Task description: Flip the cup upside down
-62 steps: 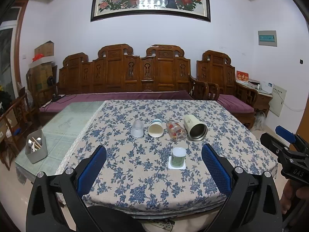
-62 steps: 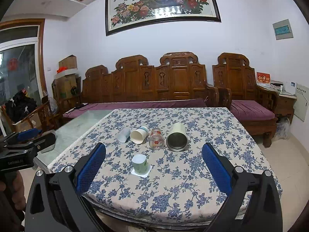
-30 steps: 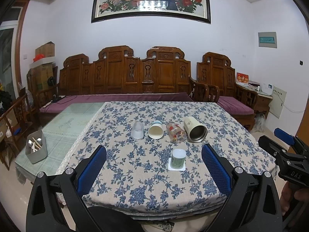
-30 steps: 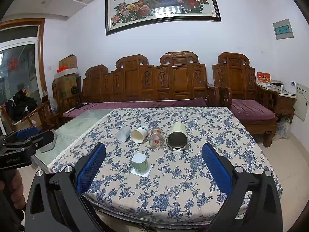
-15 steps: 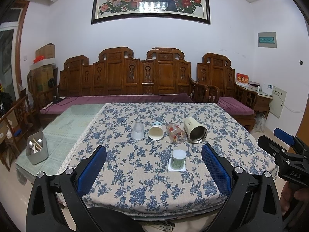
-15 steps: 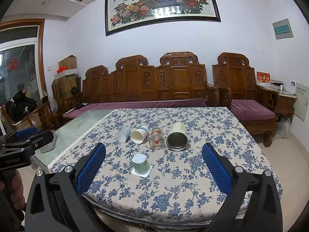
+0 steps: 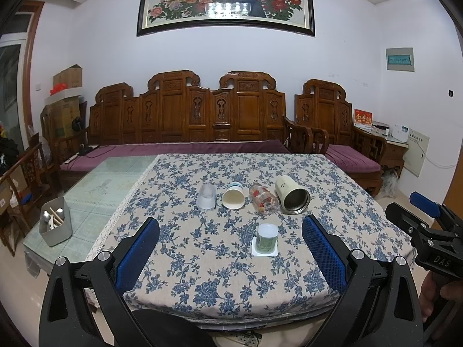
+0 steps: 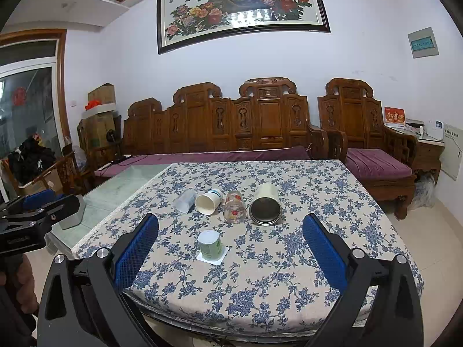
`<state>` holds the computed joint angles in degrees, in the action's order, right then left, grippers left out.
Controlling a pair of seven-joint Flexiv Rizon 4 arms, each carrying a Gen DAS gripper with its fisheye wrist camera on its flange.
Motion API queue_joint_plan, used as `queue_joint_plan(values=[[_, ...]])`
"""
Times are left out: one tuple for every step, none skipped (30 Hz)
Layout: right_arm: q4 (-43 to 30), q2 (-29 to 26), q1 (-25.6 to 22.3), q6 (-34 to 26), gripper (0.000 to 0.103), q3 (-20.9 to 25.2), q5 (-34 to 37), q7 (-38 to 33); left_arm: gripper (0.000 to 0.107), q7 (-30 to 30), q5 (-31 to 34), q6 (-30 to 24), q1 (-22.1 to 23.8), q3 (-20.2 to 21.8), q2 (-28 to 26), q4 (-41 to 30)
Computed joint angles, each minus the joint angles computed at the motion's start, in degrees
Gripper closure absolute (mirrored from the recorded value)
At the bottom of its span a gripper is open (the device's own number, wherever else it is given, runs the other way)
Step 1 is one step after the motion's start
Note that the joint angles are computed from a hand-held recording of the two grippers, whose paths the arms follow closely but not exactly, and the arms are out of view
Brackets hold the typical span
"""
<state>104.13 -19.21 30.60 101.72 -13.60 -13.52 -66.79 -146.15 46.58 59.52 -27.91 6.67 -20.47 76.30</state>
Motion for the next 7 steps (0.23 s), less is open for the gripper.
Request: queue_joint_plan(values=[[-0.09, 0.02, -0.38, -0.14, 0.003, 0.45, -0.03, -0.04, 0.012, -0.22, 0.16, -0.04, -0.12, 0.06, 0.07, 0.06], [-0.06, 0.04, -0.41, -0.17, 0.003, 0.49, -0.07, -0.03, 0.012, -0.26, 0.15, -0.02, -0.08, 0.03, 0.05, 0.04], [0.02, 0.08, -0.07, -0.11, 0.003, 0.12, -0.07, 0.02, 0.012, -0.13, -0.04, 0.02, 0.03, -0.07, 0.02, 0.03], [0.18, 0.14, 0.27, -0.03, 0.003, -0.23, -0.06, 0.05, 0.012, -0.13, -0.07, -0.09, 0.02, -0.07, 0.01, -0.02], [-0.02, 0.06, -0.24, -0.14, 0.003, 0.33, -0.07, 0.03, 0.012, -0.26, 0.04, -0.22, -0.11, -0.03, 0.06, -0.01], [-0.01, 0.06, -0.25, -0.14, 0.003, 0.33, -0.09, 0.04, 0.012, -0.23, 0.04, -0.28, -0.12, -0.07, 0.06, -0.02], [0.01, 0.06, -0.2, -0.11, 0.003, 0.29, -0.09, 0.07, 0.012, -0.29, 0.1, -0.32, -0.15, -0.06, 0.08, -0.02]])
